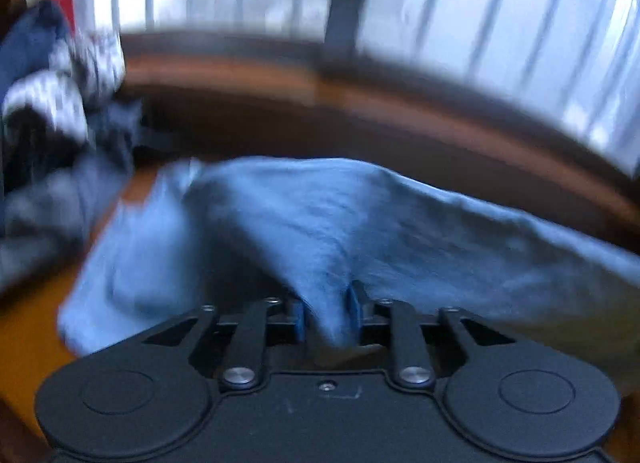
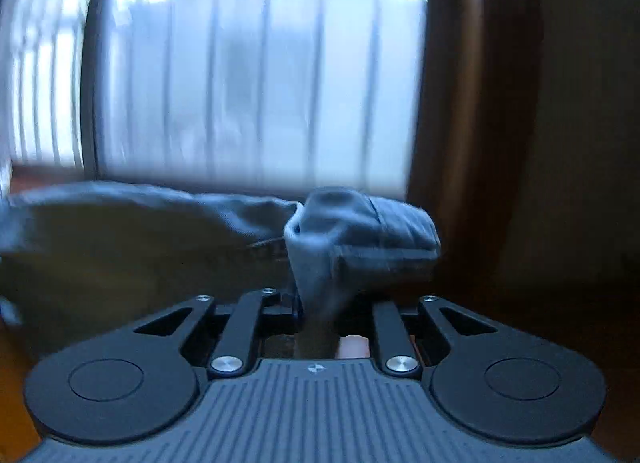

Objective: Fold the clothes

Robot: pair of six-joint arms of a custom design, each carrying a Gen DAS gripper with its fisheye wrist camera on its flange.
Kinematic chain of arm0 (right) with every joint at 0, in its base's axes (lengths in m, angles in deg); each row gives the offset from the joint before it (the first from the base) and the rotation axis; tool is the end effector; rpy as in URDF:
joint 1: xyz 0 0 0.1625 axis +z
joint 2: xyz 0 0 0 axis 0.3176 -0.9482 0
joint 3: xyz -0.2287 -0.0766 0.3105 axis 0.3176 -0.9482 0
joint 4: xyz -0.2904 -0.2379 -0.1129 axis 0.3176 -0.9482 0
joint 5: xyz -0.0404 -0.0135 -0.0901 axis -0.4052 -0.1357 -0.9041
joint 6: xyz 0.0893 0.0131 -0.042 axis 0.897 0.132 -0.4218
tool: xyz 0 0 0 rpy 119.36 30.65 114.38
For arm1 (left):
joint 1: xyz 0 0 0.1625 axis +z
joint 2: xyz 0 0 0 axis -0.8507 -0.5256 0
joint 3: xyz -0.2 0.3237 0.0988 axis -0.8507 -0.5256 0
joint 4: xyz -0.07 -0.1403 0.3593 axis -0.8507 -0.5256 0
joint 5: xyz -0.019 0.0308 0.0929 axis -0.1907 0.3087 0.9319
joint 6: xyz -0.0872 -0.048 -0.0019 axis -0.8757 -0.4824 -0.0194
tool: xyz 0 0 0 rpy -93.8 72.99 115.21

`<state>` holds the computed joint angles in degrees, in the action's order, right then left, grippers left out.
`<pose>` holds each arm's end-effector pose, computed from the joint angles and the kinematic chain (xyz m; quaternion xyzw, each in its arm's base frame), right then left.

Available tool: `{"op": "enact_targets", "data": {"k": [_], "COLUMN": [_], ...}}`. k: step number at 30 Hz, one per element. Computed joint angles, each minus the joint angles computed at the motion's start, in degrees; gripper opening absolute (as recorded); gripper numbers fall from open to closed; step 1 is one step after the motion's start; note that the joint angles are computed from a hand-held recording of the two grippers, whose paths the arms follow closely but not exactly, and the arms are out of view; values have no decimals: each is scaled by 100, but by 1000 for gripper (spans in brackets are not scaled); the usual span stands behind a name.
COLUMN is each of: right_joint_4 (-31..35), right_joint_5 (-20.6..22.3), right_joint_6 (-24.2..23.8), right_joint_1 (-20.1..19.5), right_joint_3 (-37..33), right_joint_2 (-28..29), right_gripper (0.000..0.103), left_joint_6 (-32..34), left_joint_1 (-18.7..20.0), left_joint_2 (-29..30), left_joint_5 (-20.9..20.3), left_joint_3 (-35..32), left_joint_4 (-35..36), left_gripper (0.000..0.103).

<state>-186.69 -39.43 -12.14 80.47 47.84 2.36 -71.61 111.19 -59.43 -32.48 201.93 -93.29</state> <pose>0.1610 -0.4853 0.1887 0.1988 -0.7717 0.4825 0.3636 -0.1344 -0.5329 0.2843 0.0549 0.8780 -0.3474 0.3245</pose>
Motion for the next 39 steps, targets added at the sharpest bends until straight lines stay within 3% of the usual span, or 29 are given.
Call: {"op": "enact_targets", "data": {"k": [1,3,4,6,7,11,14,16,18,19,23,25,27,31,36,39], "right_joint_4": [263,804,781,588,342,-515,-906,-673,16,509,2059,2819,3935,5719,6361,5877], "right_joint_5": [-377,-1064,-1261,-1626,-1585,-888,110,876,1517,1594,1452,1442,1645,1492,538,301], "right_joint_6": [250,780,806,788,725,653,1016,1418,1585,1406,393,240,211,255,426,263], "right_joint_1": [-87,-278,-318,-413,-434,-559,-810,-1028,-1241,-1228,-1053,-976,-958,-838,-650,-645], "right_joint_3": [159,410,504,678,777,1193,1493,1580,1535,1335,252,-219,-879,-2054,-2622,-2610], "right_joint_2": [-53,-105,-98,-24,-44,-456,-877,-1131,-1363,-1371,-1017,-870,-684,-175,365,543], "right_gripper": [25,29,31,37,44,61,66,74,74,74,74,74,72,65,60,57], "left_joint_6": [-301,-884,-1085,-1370,-1365,-1151,-715,-336,150,459,1033,1191,1074,599,-171,-604], "left_joint_1": [-58,-196,-285,-452,-534,-729,-746,-735,-705,-686,-563,-467,-410,-424,-660,-864], "left_joint_2": [-90,-237,-306,-405,-377,-98,291,664,1094,1320,2081,2389,2561,2538,1871,1607], "left_joint_5": [19,28,42,115,224,429,266,133,52,9,-165,-323,-400,-555,-984,-1048], "left_joint_3": [92,220,274,368,394,376,299,131,-136,-284,-998,-1318,-1518,-1487,-678,-265], "left_joint_4": [442,1278,1503,1771,1696,1224,555,217,-28,-191,-167,8,468,1263,1600,1816], "left_gripper": [23,26,30,56,60,76,81,81,81,81,85,85,85,85,85,90]}}
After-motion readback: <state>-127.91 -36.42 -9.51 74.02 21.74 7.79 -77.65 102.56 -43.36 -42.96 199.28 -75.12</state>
